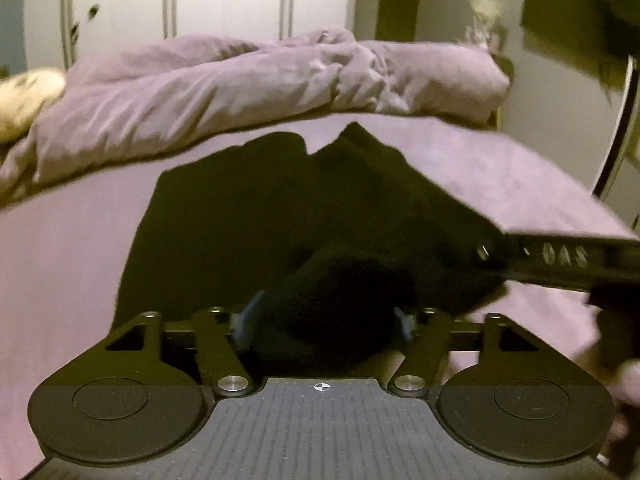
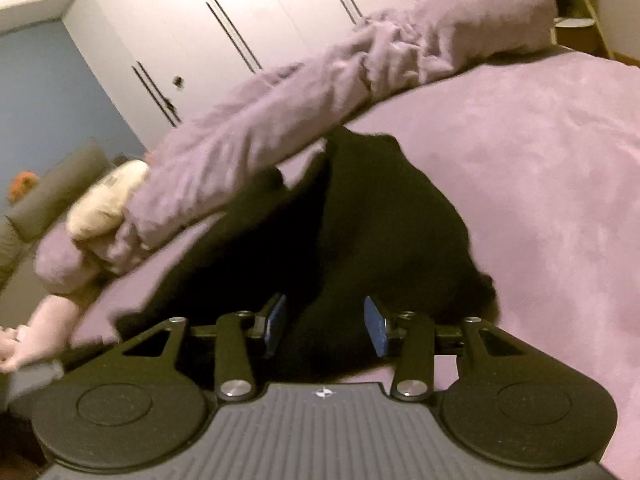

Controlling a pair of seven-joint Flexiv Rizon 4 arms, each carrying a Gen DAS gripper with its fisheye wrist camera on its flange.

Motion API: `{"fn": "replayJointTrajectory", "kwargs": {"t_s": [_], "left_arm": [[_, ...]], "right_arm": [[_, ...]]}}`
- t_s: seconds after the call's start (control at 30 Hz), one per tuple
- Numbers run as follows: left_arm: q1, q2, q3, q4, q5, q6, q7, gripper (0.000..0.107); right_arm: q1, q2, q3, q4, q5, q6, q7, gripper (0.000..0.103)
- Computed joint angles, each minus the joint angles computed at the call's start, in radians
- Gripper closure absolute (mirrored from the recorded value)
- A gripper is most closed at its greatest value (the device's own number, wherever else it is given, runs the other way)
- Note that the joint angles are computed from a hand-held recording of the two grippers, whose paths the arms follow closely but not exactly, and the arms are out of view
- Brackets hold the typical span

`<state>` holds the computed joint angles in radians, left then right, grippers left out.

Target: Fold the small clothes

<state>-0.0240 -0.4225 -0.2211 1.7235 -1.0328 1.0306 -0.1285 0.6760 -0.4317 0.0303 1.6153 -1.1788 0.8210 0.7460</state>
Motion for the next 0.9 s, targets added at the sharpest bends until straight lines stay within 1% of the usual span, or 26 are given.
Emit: {"fn": "replayJointTrajectory", "kwargs": {"t_s": [0.03,0.07,0.1,0.2,0.27,0.3,0.37,0.4,0.43,0.5,0.53,0.57,0.63,0.67,0.7,0.73,0.77,0.8,0.87,0.9], "left_arm": [[0.013,0.009,0.006,0.003,-0.007,-0.022,-0.015,0.029],[0.021,0.025,0.015,0.015,-0.013,-0.028,-0.019,0.024],[0.024,0.039,0.031,0.032,-0.011,-0.014,-0.025,0.02],[0.04,0.057,0.073,0.055,0.022,0.016,-0.062,0.018],[0.056,0.049,0.109,0.051,0.082,0.017,-0.145,0.018],[0.069,0.045,0.125,0.047,0.114,0.0,-0.195,0.018],[0.098,0.039,0.153,0.036,0.174,-0.039,-0.301,0.018],[0.113,0.038,0.16,0.036,0.193,-0.054,-0.339,0.018],[0.124,0.036,0.17,0.03,0.219,-0.071,-0.389,0.018],[0.147,0.032,0.177,0.017,0.254,-0.106,-0.459,0.018],[0.156,0.031,0.178,0.013,0.267,-0.118,-0.484,0.018],[0.161,0.03,0.178,0.009,0.278,-0.116,-0.502,0.018],[0.17,0.028,0.171,0.005,0.291,-0.09,-0.506,0.018],[0.172,0.028,0.163,0.007,0.29,-0.072,-0.498,0.018],[0.174,0.025,0.157,0.003,0.292,-0.059,-0.494,0.018],[0.173,0.019,0.155,-0.004,0.302,-0.054,-0.499,0.018],[0.174,0.013,0.15,-0.013,0.308,-0.053,-0.503,0.018],[0.175,0.006,0.146,-0.024,0.314,-0.053,-0.509,0.018],[0.17,-0.008,0.134,-0.045,0.323,-0.041,-0.515,0.018],[0.169,-0.014,0.123,-0.055,0.318,-0.026,-0.507,0.018]], "right_arm": [[-0.001,0.003,-0.008,-0.001,-0.024,0.019,0.022,0.05],[-0.005,0.007,-0.013,0.0,-0.046,0.036,0.043,0.045],[-0.01,0.009,-0.019,0.0,-0.071,0.057,0.07,0.045],[-0.025,0.014,-0.029,-0.009,-0.113,0.079,0.119,0.044],[-0.044,0.017,-0.036,-0.018,-0.14,0.103,0.158,0.044],[-0.052,0.015,-0.041,-0.03,-0.162,0.118,0.172,0.044],[-0.07,-0.009,-0.045,-0.078,-0.174,0.163,0.151,0.044],[-0.083,-0.037,-0.042,-0.117,-0.148,0.203,0.1,0.044],[-0.092,-0.069,-0.029,-0.161,-0.077,0.224,0.011,0.044],[-0.115,-0.159,0.014,-0.272,0.107,0.237,-0.207,0.044],[-0.129,-0.209,0.053,-0.337,0.218,0.205,-0.311,0.044],[-0.143,-0.251,0.085,-0.393,0.304,0.179,-0.385,0.044],[-0.17,-0.325,0.14,-0.486,0.434,0.157,-0.499,0.046],[-0.17,-0.349,0.142,-0.517,0.467,0.156,-0.517,0.053],[-0.167,-0.364,0.132,-0.534,0.482,0.17,-0.528,0.063],[-0.161,-0.376,0.121,-0.557,0.496,0.167,-0.545,0.079],[-0.154,-0.385,0.116,-0.583,0.514,0.144,-0.567,0.084],[-0.146,-0.395,0.112,-0.61,0.527,0.127,-0.596,0.085],[-0.1,-0.409,0.086,-0.692,0.51,0.001,-0.721,0.088],[-0.072,-0.404,0.055,-0.714,0.476,-0.037,-0.785,0.088]]}}
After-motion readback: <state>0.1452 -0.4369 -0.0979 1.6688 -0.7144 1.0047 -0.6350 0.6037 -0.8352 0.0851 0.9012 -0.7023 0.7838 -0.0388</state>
